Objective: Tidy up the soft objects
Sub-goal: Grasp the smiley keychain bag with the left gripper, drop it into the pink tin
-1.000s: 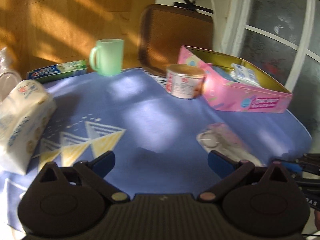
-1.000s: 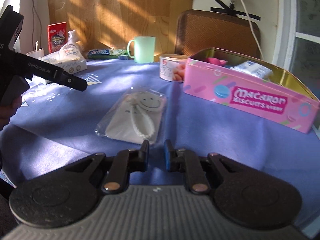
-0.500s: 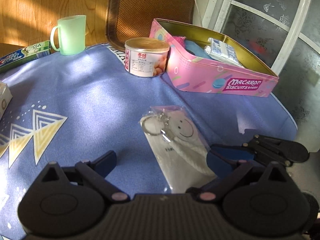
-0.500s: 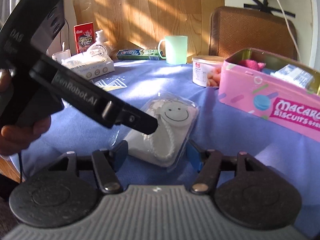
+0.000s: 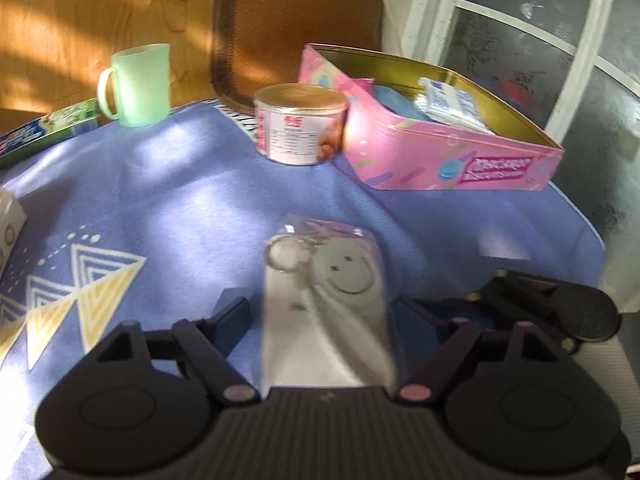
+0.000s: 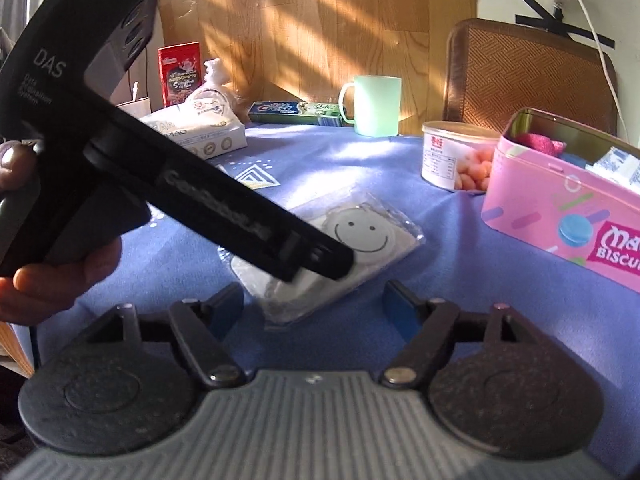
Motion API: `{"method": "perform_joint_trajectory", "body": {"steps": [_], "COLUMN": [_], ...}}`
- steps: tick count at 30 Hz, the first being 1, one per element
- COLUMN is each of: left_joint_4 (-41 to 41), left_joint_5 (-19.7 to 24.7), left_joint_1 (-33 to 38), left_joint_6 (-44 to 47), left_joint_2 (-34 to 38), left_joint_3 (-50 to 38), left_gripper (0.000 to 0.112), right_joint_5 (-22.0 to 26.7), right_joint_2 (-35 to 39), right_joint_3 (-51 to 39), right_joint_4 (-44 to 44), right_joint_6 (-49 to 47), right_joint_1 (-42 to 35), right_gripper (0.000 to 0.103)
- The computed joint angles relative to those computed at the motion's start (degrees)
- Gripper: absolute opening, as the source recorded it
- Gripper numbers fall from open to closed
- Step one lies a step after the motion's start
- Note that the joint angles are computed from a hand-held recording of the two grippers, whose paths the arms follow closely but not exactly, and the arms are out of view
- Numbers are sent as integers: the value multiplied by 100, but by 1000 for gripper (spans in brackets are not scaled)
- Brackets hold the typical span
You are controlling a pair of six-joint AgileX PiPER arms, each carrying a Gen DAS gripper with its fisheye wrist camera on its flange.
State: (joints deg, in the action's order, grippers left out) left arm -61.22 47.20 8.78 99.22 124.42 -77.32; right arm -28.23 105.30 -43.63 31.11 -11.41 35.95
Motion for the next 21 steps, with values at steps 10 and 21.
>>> {"method": "perform_joint_trajectory", "body": {"steps": [10,21], "left_joint_4": [-839,-1124], "left_joint_5": [65,-72], "left_joint_1": [90,-1036], "left_joint_6": [694,308], "left_joint_2": [-648,-922], "left_joint_3": [597,-113], "left_gripper": [71,71], "right_joint_5": [-1029,-1532], "right_joint_2": [-274,-756], "right_joint_3": [308,367], "right_joint_4": [880,1059], "right_joint_6": [-588,-998], "right_joint_1": [361,-498], "right_gripper": [68,67]}}
